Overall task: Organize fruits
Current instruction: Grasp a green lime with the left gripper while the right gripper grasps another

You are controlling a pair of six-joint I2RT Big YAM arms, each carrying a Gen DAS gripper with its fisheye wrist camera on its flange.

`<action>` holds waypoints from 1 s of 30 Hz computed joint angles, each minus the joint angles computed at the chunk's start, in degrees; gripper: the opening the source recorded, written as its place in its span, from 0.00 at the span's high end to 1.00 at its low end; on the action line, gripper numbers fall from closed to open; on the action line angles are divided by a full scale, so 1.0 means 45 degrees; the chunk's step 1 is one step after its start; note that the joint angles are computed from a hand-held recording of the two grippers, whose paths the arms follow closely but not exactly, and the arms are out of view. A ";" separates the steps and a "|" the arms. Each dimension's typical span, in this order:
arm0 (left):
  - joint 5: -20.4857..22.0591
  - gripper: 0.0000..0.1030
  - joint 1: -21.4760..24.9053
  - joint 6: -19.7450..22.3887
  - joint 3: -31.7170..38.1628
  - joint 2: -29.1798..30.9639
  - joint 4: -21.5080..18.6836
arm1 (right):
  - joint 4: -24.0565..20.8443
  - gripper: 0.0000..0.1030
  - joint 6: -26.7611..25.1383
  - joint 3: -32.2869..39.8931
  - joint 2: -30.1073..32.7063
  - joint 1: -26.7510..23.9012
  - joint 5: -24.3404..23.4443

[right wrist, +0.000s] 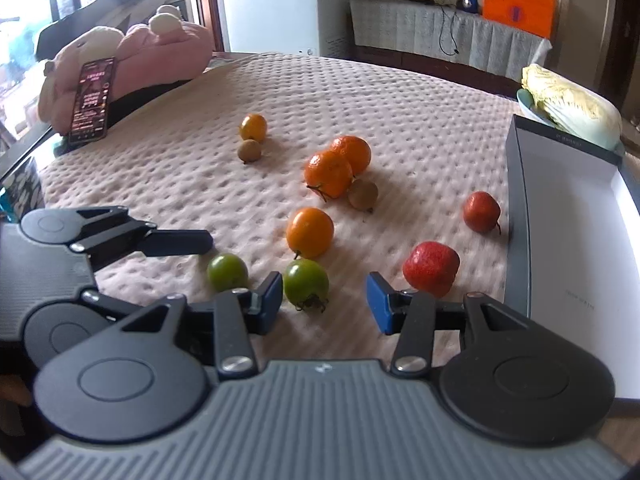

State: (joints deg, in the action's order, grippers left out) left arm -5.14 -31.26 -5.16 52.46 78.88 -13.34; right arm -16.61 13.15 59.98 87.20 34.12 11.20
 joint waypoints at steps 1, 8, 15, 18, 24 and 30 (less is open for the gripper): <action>0.0024 0.31 0.0017 -0.0020 0.0003 0.0000 0.0005 | -0.0021 0.53 0.0103 0.0021 0.0017 -0.0002 0.0006; 0.0049 0.31 0.0005 0.0118 -0.0076 -0.0031 0.0137 | -0.0031 0.53 0.0454 0.0007 -0.0008 0.0006 -0.0018; 0.0333 0.47 0.0074 0.0218 -0.0188 -0.0170 0.0180 | 0.0116 0.55 0.0551 -0.0047 -0.0063 0.0066 0.0284; 0.0572 0.51 0.0228 0.0254 -0.0251 -0.0258 0.0167 | 0.0046 0.55 0.0606 -0.0034 -0.0075 0.0041 0.0233; 0.0711 0.50 0.0312 0.0471 -0.0358 -0.0340 0.0267 | -0.0038 0.55 0.0266 0.0098 0.0095 0.0140 0.0307; 0.0690 0.62 0.0203 0.0712 -0.0371 -0.0333 0.0361 | -0.0192 0.73 -0.0009 0.0337 0.0319 0.0292 0.0004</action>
